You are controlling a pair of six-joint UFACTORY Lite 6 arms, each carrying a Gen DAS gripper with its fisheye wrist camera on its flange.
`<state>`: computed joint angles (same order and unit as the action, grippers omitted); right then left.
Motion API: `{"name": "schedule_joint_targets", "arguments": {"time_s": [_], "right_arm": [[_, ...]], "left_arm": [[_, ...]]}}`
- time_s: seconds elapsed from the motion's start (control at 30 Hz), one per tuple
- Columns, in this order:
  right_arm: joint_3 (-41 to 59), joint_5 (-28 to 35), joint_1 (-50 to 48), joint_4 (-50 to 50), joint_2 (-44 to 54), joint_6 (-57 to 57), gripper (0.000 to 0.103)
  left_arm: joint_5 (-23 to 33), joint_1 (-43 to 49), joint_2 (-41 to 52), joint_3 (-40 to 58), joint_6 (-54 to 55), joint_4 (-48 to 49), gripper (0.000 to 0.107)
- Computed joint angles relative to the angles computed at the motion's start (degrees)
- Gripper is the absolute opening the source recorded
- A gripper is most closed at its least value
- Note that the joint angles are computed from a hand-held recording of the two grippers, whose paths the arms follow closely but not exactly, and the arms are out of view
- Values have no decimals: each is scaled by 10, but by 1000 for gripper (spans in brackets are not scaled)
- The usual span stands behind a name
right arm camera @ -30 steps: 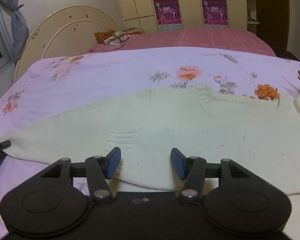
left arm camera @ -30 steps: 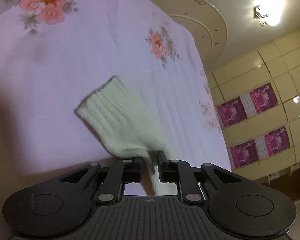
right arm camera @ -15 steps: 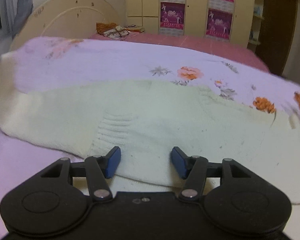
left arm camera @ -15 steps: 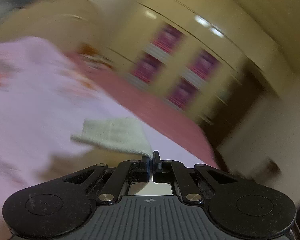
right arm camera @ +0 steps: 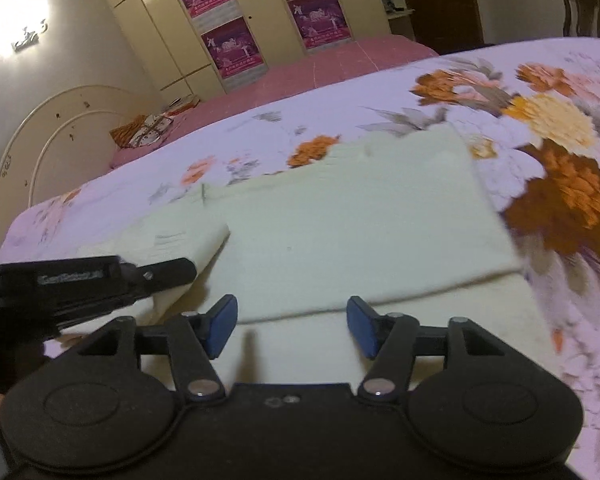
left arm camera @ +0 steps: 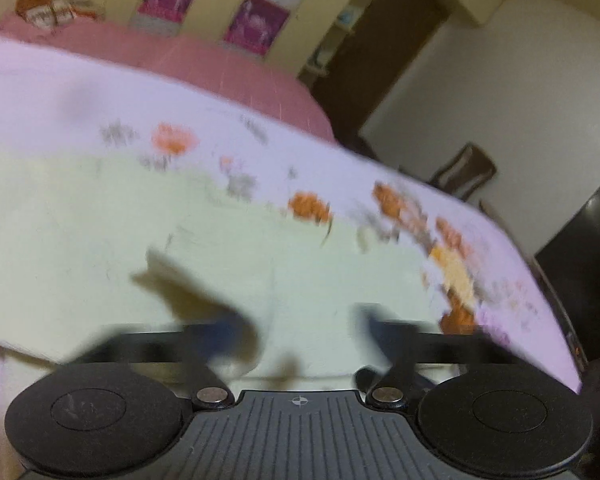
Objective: Fold small clothes
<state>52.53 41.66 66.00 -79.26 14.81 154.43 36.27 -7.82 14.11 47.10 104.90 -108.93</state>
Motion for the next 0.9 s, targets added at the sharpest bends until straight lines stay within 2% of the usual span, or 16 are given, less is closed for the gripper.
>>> {"name": "schedule_joint_targets", "arguments": {"time_s": [0.03,0.1,0.2,0.27,0.3,0.37,0.47,0.5,0.53,0.57,0.63,0.67,0.77,0.9], "right_arm": [[-3,-5,-2,-9,-2,5,63],[1,-11,0,-22,1,10,64],[41,-19,-3,-29,26,-26,64],[87,-30,-7,-31,56,-75,64],[110,-38,-10,-34,71,-93,64],[167,-46,-15,-31,111,-131,72],[274,-42,-24,28,188,-250,71],[317,-33,-27,64,219,-310,68],[354,-21,-30,97,246,-362,55],[379,-9,-32,115,264,-389,33],[376,-12,-41,109,259,-372,21],[348,-20,-45,84,237,-328,16],[247,9,-39,9,160,-189,8],[120,68,-32,0,55,-116,8]], "left_arm": [[5,5,-35,-24,26,-25,91],[-3,20,-70,-25,16,-7,91],[-22,78,-81,-12,-4,16,91],[-51,119,-85,-20,30,2,91],[-73,136,-83,-28,78,-33,91],[-107,162,-83,-50,198,-121,91],[-114,185,-83,-95,378,-231,91],[-109,191,-94,-117,438,-261,91],[-102,192,-104,-139,498,-293,91],[-97,179,-104,-150,558,-345,91],[-81,173,-92,-157,620,-396,91],[-80,167,-85,-153,620,-402,91],[-77,152,-81,-147,635,-424,91],[-71,129,-61,-137,639,-443,91]]}}
